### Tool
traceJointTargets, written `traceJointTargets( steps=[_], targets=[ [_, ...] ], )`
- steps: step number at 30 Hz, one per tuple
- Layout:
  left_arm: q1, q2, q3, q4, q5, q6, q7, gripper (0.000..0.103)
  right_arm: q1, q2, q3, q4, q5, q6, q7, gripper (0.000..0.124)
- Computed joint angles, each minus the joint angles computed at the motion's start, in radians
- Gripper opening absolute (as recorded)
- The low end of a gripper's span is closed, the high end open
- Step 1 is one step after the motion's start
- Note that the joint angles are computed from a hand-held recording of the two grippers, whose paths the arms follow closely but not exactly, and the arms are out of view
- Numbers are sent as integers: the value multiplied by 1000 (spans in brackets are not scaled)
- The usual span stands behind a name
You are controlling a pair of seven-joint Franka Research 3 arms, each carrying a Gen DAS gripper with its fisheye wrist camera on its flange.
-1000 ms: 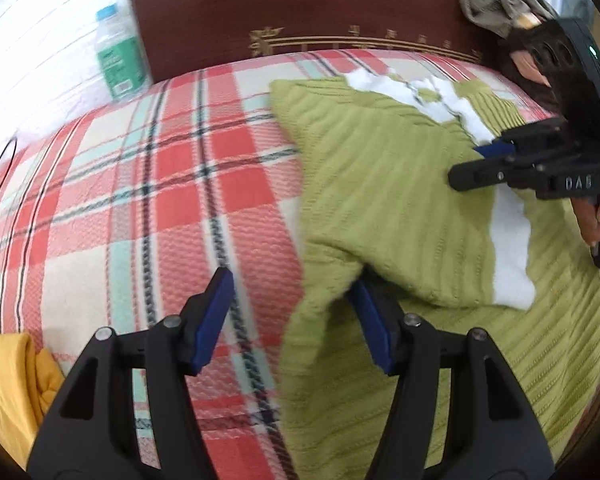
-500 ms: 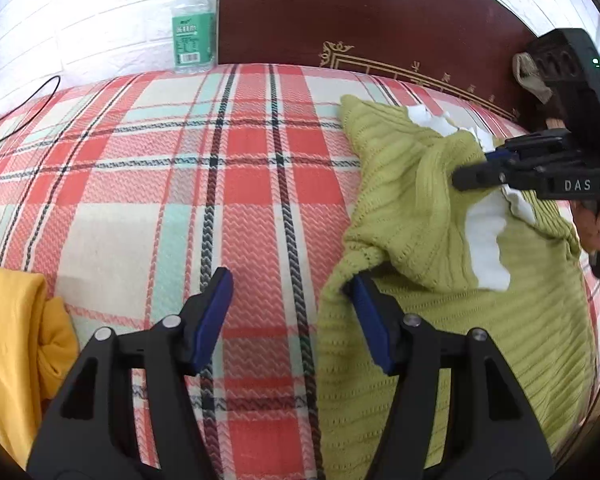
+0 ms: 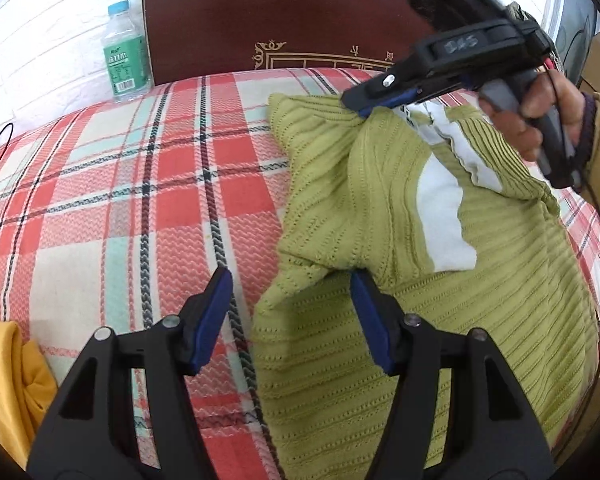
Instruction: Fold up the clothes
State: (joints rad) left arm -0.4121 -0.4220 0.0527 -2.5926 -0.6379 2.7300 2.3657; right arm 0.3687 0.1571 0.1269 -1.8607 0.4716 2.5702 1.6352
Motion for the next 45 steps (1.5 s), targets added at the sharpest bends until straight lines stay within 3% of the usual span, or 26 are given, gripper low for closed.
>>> traceJointTargets(
  steps=[3,5,6,10,14,17,20,22,24,27,29,30,31,37,39,41,43,45],
  targets=[
    [5,3,7,3,-10,-13,2,63,1,78,3,94,-29,-88,-16,46],
    [7,3,12,3,-18,-22,11,63,-10,91,23,111,19,-97,-93,30],
    [7,2,15,1,-26,-27,20,63,-5,98,23,123,10,-102,-107,8],
    [12,3,23,10,-59,-55,43,63,32,129,9,181,-84,-111,-104,6],
    [28,8,19,19,-99,-71,56,63,53,177,1,256,-128,-40,-83,6],
    [44,1,8,14,-104,-86,64,65,71,231,-9,336,-174,-58,-46,6],
    [55,-8,-3,5,-96,-89,64,66,57,237,9,344,-140,-78,-49,18],
    [54,-9,0,5,-100,-93,72,66,64,208,-7,307,-164,-81,-25,37],
    [53,-8,0,7,-105,-95,76,66,60,183,-11,275,-172,-96,-12,47],
    [57,-3,-6,11,-103,-103,72,66,41,172,-4,263,-158,-155,-42,47],
    [60,0,-13,14,-97,-106,66,66,29,180,10,270,-134,-186,-87,34],
    [61,-2,-16,14,-95,-107,64,66,24,185,18,272,-115,-191,-116,14],
    [62,-5,-17,12,-93,-107,62,66,16,188,29,274,-82,-189,-145,9],
    [67,-11,-22,7,-76,-103,28,66,21,198,39,266,40,22,-164,8],
    [68,-10,-22,8,-67,-103,15,66,20,231,43,302,53,22,-150,8],
    [69,-11,-20,9,-62,-110,3,66,65,263,-2,341,-51,-8,-57,12],
    [70,-12,-17,12,-59,-119,-6,66,85,280,-27,356,-112,-36,26,29],
    [71,-11,-12,17,-61,-130,-10,66,80,271,-24,331,-124,-18,65,35]
  ],
)
